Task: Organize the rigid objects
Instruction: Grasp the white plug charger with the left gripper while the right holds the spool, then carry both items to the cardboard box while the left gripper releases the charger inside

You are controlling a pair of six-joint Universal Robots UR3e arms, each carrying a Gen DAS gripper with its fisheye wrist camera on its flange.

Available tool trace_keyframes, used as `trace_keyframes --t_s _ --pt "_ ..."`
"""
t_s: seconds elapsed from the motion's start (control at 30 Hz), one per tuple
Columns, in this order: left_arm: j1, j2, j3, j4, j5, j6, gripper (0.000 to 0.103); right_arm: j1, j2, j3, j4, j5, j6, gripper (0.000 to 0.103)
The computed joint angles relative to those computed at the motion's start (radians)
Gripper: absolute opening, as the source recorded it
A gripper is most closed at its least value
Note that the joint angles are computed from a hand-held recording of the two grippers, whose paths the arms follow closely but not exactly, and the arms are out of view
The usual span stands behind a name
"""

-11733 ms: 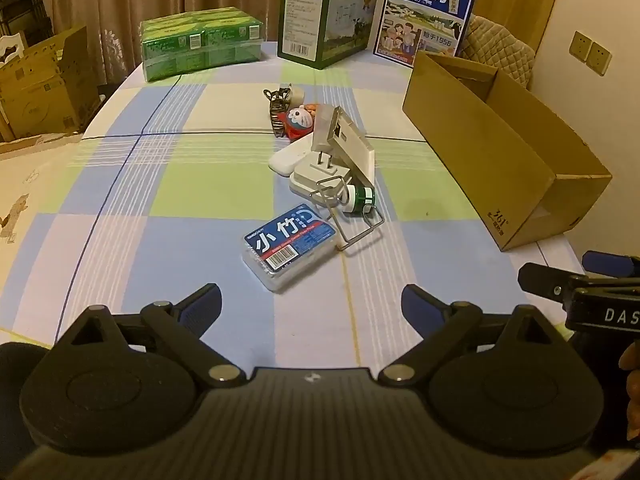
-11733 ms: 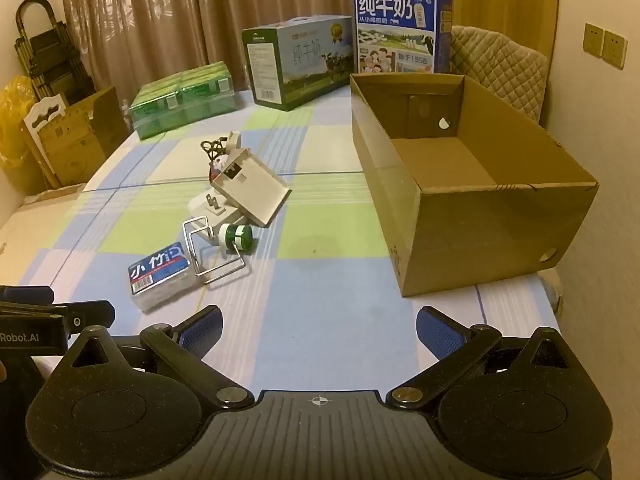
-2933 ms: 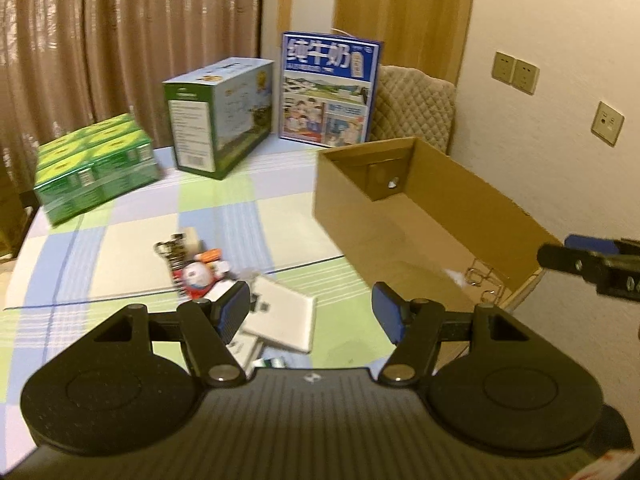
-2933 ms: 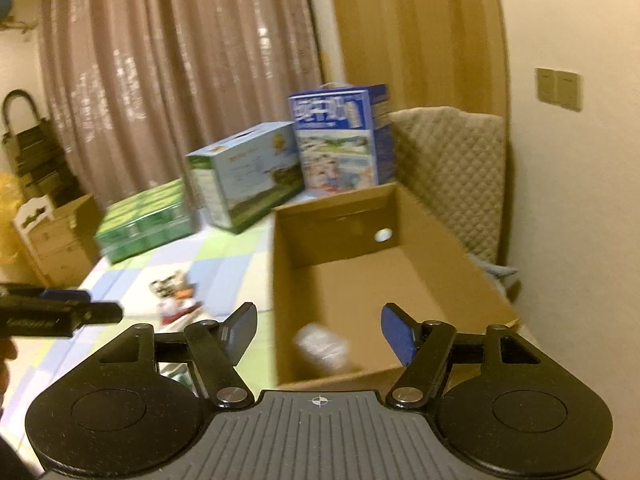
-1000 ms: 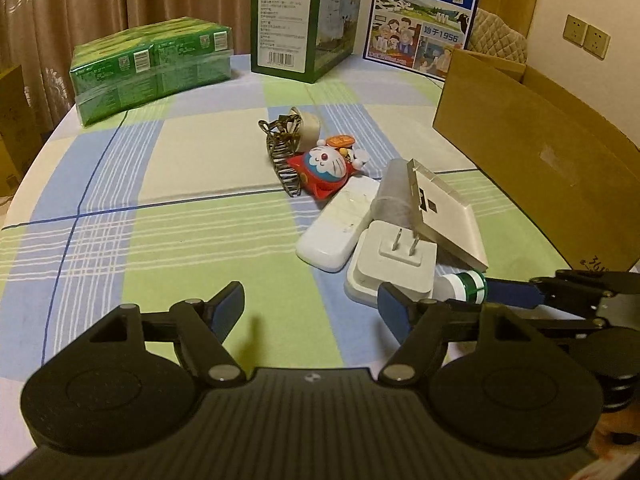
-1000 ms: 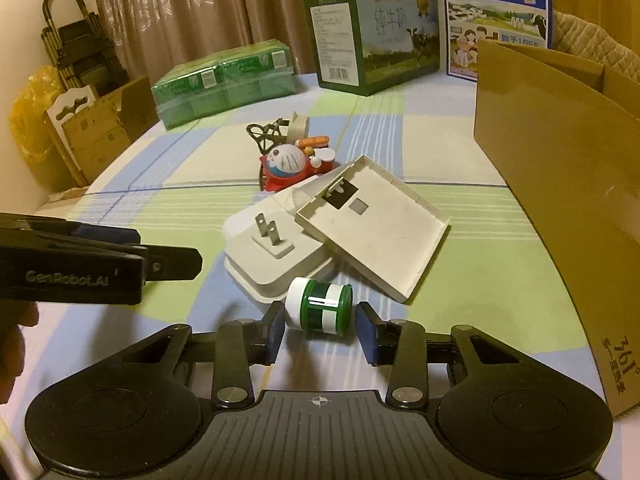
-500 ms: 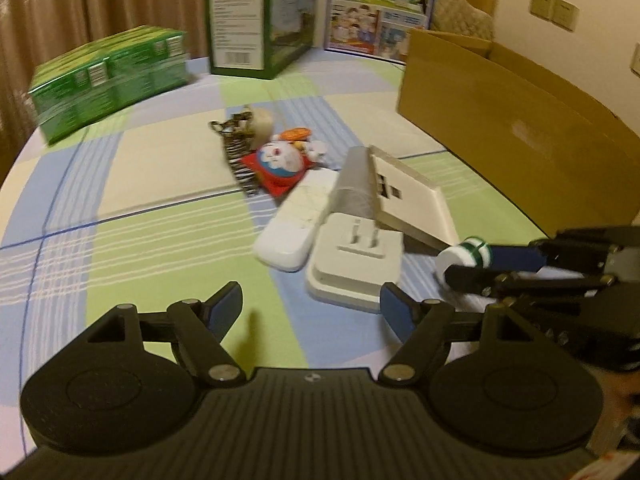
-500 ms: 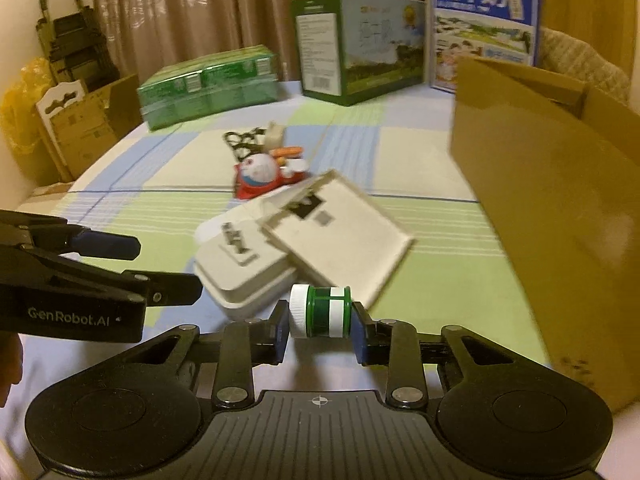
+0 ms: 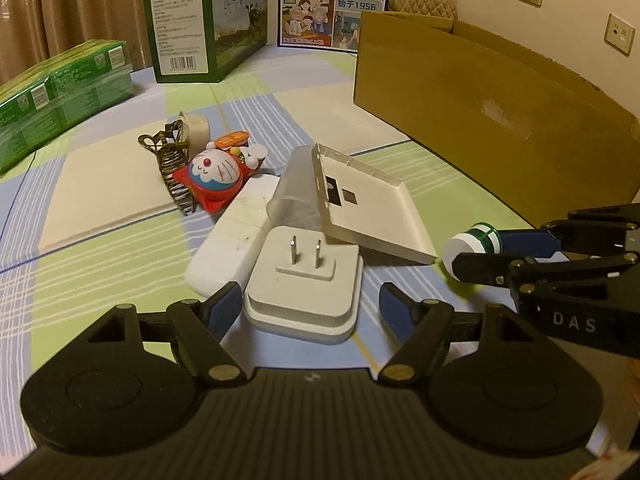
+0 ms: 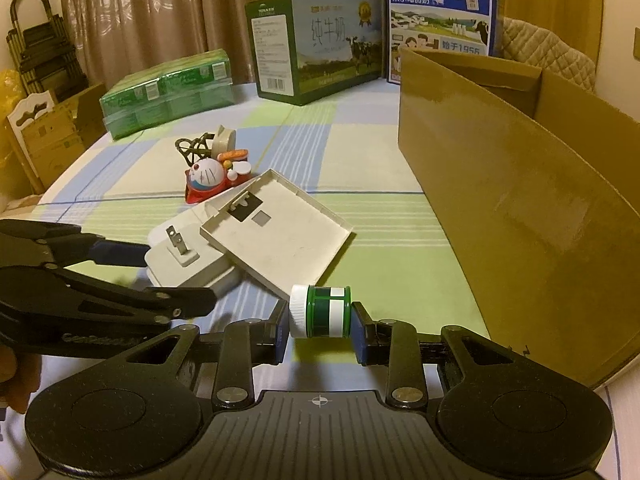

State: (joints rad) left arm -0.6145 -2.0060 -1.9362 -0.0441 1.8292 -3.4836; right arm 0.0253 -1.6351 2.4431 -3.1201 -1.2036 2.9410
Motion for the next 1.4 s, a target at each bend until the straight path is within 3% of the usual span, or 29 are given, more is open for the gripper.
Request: trace_keyframes --t_s 0.17,0.27,1.03,1.27,1.4 --pt "0.010 -0.039 0.039 -0.016 -0.005 0.001 0.069 0.004 0.016 -0.008 -0.001 -0.007 0.005 0.028" --pt "0.002 -0.045 0.059 -0.047 0.005 0.010 0.061 0.006 0.024 -0.015 0.000 -0.009 0.009 0.028" --pt "-0.086 0.017 0.058 -0.160 0.118 -0.097 0.060 -0.003 -0.015 -0.017 0.037 0.017 -0.002 0.028" --pt "-0.153 0.104 0.070 -0.254 0.188 -0.211 0.060 -0.088 -0.242 0.022 0.223 0.101 -0.072 0.028" --pt "-0.210 0.150 0.146 -0.379 0.235 -0.289 0.060 -0.204 -0.483 0.040 0.470 0.191 -0.145 0.028"
